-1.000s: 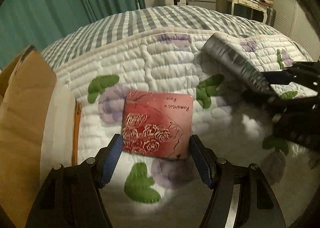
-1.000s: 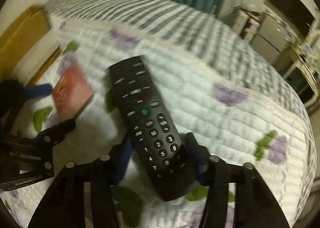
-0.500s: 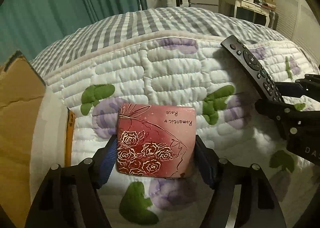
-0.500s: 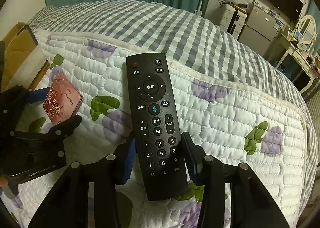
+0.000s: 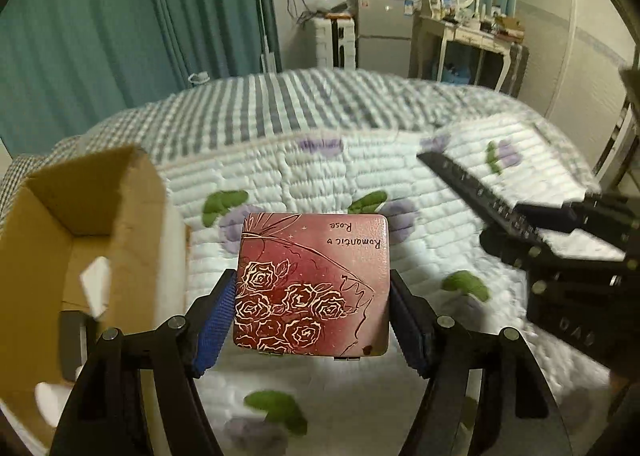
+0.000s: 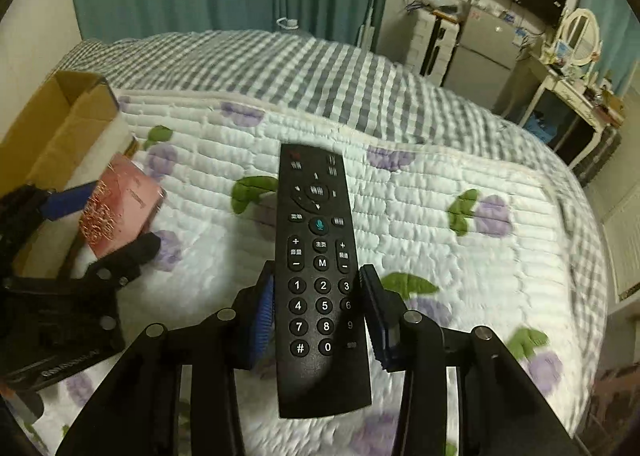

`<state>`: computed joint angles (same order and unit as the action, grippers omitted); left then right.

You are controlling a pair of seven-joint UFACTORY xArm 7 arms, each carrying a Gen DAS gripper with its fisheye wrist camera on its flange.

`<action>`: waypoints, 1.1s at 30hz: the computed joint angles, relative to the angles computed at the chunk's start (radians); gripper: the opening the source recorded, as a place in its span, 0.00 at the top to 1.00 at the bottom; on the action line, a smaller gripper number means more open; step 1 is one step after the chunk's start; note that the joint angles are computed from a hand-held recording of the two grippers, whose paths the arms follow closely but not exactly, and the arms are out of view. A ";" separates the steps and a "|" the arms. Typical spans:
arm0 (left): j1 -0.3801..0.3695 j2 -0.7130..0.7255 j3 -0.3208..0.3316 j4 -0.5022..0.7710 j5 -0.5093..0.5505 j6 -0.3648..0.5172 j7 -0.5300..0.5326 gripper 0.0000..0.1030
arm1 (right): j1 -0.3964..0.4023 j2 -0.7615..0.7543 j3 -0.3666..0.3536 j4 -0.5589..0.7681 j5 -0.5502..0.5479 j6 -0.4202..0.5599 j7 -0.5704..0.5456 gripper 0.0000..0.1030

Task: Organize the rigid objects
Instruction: 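Grasp the red rose card case with the left gripper while the right grasps the black remote, then lower the card case and remote into the box and release them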

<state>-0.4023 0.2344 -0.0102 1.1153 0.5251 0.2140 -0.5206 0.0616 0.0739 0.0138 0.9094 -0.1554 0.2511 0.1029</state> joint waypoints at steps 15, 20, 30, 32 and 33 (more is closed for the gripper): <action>0.117 -0.377 -0.049 -0.235 -0.437 -0.073 0.438 0.30 | 0.015 -0.367 0.156 -0.103 -0.121 0.136 0.280 0.62; 0.146 -0.424 -0.015 -0.225 -0.565 -0.061 0.592 0.30 | 0.042 -0.364 0.197 -0.005 -0.150 0.170 0.331 0.62; 0.198 -0.394 0.081 -0.187 -0.740 -0.078 0.861 0.30 | 0.155 -0.149 0.228 0.239 -0.227 0.143 0.460 0.62; 0.205 -0.366 0.091 -0.171 -0.791 -0.087 0.922 0.30 | 0.188 -0.089 0.217 0.292 -0.241 0.141 0.473 0.62; 0.209 -0.354 0.092 -0.165 -0.818 -0.090 0.951 0.30 | 0.206 -0.051 0.212 0.325 -0.260 0.135 0.490 0.62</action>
